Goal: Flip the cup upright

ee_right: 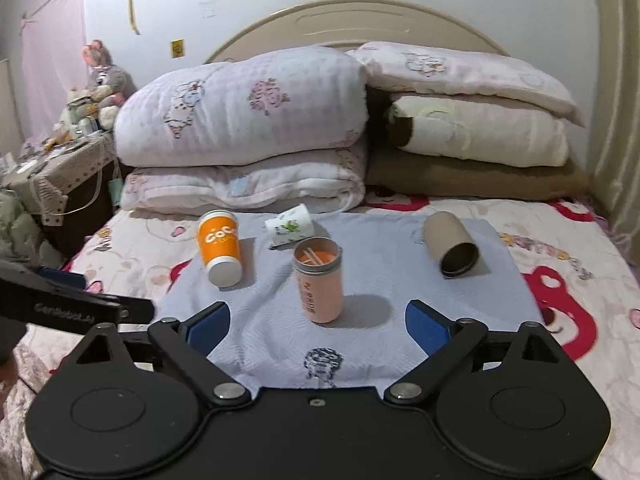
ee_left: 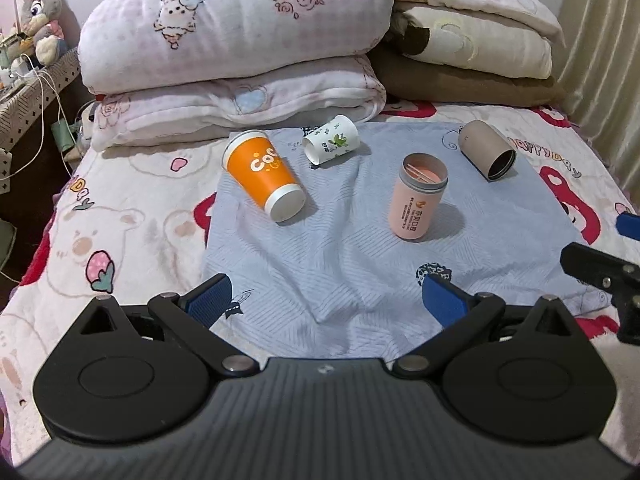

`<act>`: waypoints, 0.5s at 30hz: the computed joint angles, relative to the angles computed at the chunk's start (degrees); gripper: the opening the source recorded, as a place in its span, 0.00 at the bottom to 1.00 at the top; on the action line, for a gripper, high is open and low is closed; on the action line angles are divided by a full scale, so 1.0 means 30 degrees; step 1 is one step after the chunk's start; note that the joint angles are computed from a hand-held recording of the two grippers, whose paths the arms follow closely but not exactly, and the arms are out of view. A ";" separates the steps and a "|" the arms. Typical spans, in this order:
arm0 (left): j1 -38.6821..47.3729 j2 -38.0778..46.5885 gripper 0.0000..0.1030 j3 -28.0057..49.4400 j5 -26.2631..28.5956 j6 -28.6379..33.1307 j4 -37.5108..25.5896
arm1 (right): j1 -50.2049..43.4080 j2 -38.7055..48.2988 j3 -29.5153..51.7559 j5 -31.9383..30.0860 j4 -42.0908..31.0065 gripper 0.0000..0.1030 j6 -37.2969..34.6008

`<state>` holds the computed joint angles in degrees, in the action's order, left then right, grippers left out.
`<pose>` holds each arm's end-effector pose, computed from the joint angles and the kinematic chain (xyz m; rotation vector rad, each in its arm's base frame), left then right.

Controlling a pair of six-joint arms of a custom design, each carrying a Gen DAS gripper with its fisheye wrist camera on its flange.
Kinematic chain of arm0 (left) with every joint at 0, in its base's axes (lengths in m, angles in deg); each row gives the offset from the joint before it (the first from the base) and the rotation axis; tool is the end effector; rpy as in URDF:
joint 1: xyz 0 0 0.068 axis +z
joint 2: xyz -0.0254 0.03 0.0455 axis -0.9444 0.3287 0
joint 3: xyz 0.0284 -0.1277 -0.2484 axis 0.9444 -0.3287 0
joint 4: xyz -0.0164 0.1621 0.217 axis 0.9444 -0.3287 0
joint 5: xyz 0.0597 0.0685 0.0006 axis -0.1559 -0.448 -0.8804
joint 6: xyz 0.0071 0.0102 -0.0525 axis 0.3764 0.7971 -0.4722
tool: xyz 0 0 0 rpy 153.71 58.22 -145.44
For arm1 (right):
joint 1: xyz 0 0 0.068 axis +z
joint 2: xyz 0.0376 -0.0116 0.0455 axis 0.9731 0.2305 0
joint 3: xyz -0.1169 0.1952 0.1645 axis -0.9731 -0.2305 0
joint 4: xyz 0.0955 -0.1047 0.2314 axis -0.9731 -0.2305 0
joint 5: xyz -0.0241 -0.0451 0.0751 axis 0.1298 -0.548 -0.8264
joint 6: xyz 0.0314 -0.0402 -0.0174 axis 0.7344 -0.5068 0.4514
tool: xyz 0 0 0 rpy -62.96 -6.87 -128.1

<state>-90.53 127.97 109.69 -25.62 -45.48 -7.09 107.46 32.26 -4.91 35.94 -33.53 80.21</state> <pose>0.1590 -0.0440 0.4273 -0.3011 2.4107 0.0804 0.2153 0.1290 0.4129 -0.5112 2.1705 0.3572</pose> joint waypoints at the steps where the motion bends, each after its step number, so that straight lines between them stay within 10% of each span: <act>1: -0.0110 -0.0102 1.00 0.0004 -0.0065 -0.0136 -0.0084 | 0.0306 -0.0076 0.0061 0.0648 -0.0211 0.98 0.0233; 15: -0.1018 -0.1069 1.00 -0.0373 -0.1056 -0.1720 -0.0860 | 0.2931 -0.0878 -0.0233 0.5935 -0.1506 1.00 0.2469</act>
<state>-93.58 124.77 108.57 -28.79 -50.63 -9.67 116.25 29.63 -5.61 53.74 -38.05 87.62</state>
